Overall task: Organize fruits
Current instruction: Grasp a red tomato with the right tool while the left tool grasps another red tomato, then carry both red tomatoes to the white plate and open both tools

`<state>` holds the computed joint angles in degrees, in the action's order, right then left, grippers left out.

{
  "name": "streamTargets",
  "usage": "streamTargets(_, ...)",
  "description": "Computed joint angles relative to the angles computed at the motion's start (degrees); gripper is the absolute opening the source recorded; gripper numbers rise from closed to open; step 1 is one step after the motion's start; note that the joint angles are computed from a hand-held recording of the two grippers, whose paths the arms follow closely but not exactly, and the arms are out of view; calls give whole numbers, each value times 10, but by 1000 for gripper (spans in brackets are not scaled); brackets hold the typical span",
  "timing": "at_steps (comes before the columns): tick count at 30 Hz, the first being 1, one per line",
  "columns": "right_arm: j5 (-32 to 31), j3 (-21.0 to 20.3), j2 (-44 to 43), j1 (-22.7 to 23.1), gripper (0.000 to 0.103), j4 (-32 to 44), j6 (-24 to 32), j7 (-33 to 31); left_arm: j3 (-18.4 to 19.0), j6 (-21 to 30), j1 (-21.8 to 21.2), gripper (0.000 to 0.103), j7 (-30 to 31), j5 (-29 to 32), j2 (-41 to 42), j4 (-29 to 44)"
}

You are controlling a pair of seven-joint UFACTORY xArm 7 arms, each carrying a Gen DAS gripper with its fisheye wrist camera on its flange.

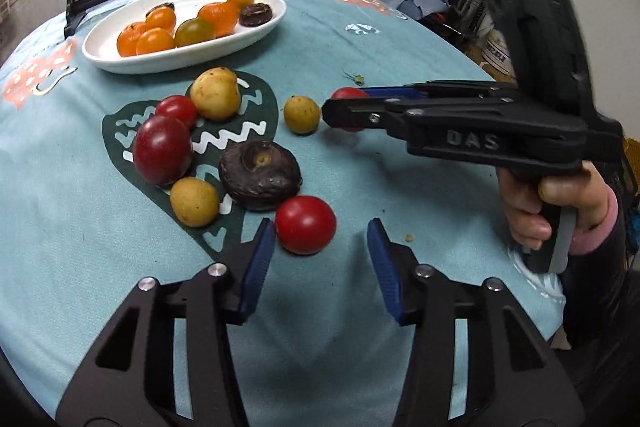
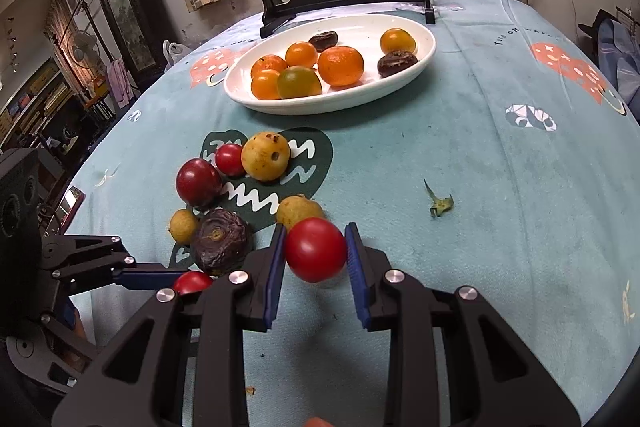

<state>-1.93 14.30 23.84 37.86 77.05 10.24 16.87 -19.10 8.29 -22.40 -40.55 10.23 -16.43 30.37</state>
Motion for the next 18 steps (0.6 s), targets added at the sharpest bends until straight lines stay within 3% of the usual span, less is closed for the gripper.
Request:
streamTargets(6,2,3,-5,-1,30,-6,-8,-3,-15,6,22,43,-33,24,9,11)
streamTargets(9,4,2,-8,-1,30,-10,-11,-2,-11,8,23,32,-41,27,7,9)
streamTargets(11,4,2,-9,-2,30,-12,-13,0,8,-4,7,31,-27,10,9,4)
streamTargets(18,20,19,-11,-17,30,-19,-22,-13,9,-14,2,31,-16,5,-7,-8)
